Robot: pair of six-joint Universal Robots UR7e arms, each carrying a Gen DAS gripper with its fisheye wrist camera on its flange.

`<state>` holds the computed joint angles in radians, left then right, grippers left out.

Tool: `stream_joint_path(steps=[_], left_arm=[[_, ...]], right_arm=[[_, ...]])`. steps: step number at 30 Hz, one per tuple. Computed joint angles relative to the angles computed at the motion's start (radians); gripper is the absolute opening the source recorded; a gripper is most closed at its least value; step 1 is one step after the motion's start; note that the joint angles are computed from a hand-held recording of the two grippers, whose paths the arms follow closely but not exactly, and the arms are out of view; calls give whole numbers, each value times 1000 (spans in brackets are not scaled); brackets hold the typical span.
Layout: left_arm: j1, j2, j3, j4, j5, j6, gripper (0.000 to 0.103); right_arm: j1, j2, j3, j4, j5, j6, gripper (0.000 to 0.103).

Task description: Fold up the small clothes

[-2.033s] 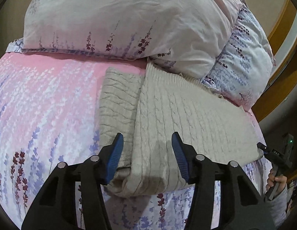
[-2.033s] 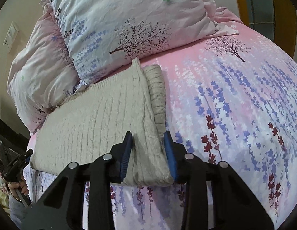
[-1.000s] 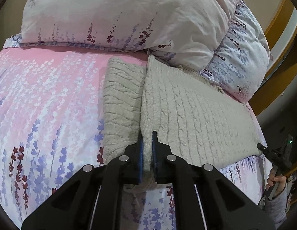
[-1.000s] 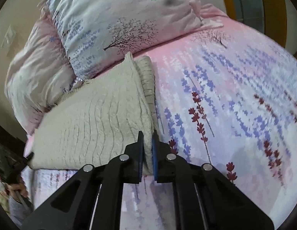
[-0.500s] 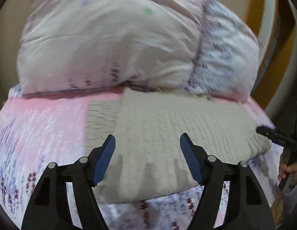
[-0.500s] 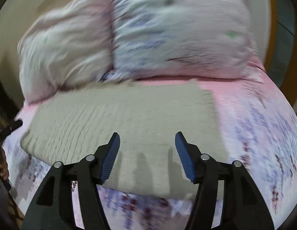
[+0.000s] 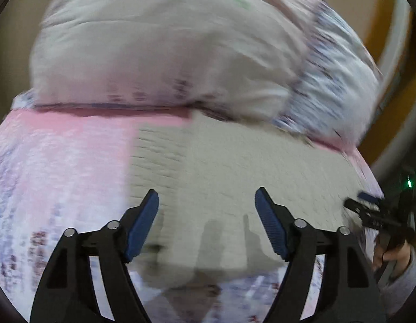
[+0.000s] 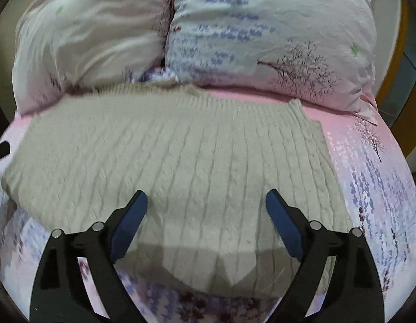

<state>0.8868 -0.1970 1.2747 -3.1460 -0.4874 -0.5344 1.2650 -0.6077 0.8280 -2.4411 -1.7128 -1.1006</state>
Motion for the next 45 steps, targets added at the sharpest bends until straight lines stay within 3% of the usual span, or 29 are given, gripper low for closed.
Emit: stream_joint_path(steps=[5, 10, 15, 18, 25, 32, 35, 37, 45], left_arm=[[44, -82, 113, -28, -57, -127, 76], [90, -92, 141, -137, -232, -165, 76], [92, -59, 84, -126, -266, -124, 76], [87, -35, 36, -81, -244, -106, 77], [93, -18, 12, -108, -252, -110, 75], [108, -3, -2, -164, -309, -134, 57], [116, 5, -18, -164, -331, -154, 45], [122, 9, -26, -161, -341, -169, 31], [109, 22, -54, -249, -376, -92, 23]], right_arm=[[27, 47, -42, -15, -7, 12, 90], [47, 98, -91, -14, -41, 32, 96], [49, 115, -101, -25, -69, 33, 101], [47, 122, -122, 4, -69, 49, 101], [45, 126, -122, -4, -63, 48, 101], [43, 120, -109, -15, -55, 56, 101], [43, 123, -116, -8, -55, 59, 101], [45, 122, -115, -6, -65, 68, 101], [46, 121, -122, 15, -63, 72, 101]])
